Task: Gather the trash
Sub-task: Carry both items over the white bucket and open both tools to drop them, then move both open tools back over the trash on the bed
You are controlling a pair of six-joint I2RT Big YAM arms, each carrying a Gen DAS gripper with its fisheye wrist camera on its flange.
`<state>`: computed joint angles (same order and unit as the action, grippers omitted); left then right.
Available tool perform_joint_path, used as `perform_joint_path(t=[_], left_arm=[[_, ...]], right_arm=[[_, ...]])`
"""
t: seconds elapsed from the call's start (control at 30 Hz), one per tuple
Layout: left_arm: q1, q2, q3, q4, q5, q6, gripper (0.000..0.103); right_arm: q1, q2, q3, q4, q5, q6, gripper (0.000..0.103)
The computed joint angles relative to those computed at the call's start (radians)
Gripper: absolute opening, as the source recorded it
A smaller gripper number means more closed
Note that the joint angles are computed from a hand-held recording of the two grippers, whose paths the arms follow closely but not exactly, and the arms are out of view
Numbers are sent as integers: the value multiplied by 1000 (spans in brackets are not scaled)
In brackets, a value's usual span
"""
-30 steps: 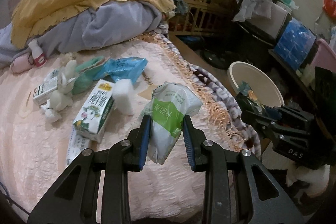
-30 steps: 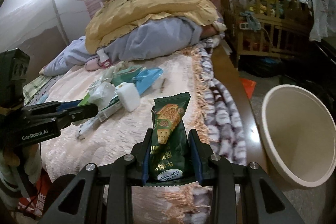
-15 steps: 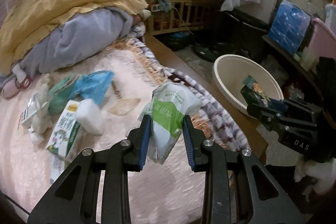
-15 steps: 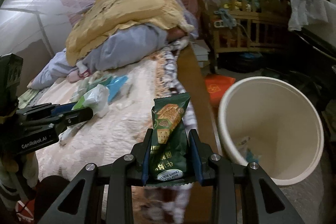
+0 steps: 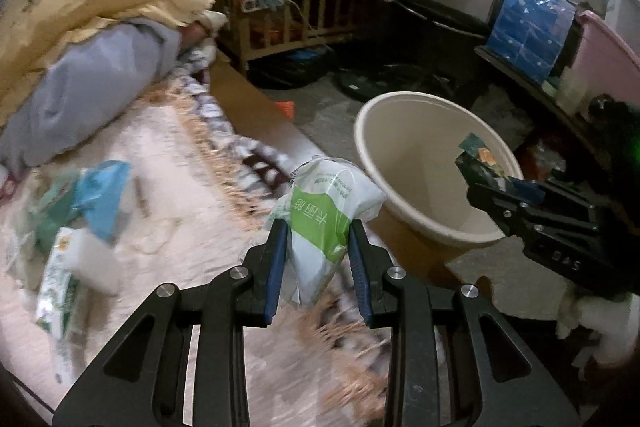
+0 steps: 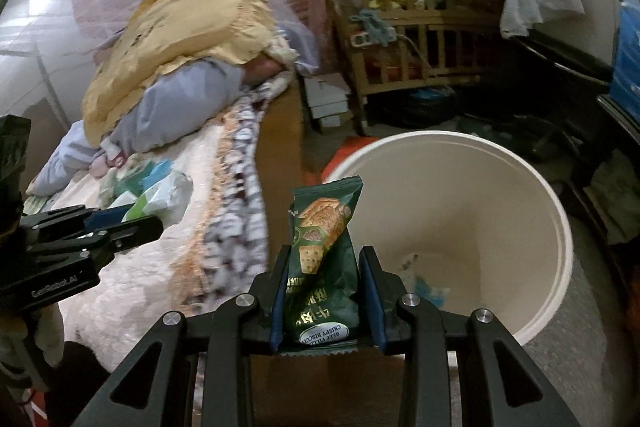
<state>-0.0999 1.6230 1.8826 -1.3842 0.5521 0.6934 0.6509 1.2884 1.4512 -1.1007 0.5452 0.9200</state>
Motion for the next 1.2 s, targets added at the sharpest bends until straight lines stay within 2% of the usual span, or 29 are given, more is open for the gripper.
perform_joint_path(t=[0.2,0.37,0.43,0.5,0.53,0.6,0.83,0.93,1.2], left_arm=[[-65,28,29,-36,18,-35,28],[-123,77,83,-91,54,-92,31],[-139,97,107,-117,88,-105,36],[-153,114,126,-129,109,-125,49],[-156,115,126,-126,120,-140,57],[-156,114,120,-118,132,-156,58],[-119,91,98,-99,62,-113,58],[-87,62,72,-44,19,-103,58],[20,50,70,7,-13,-84,58]], right_arm=[[-63,-54,-74,10,-28,16,31],[-104,-89,-132,35,-35,31,32],[-116,-99,-152,41,-16,49,41],[-119,-107,-166,43,15,63,61],[-123,-112,-175,45,23,71,65],[-132,-124,-191,51,9,90,66],[-111,-107,-181,66,-11,65,66],[-95,-81,-156,62,-13,49,66],[-40,8,-53,47,-18,21,66]])
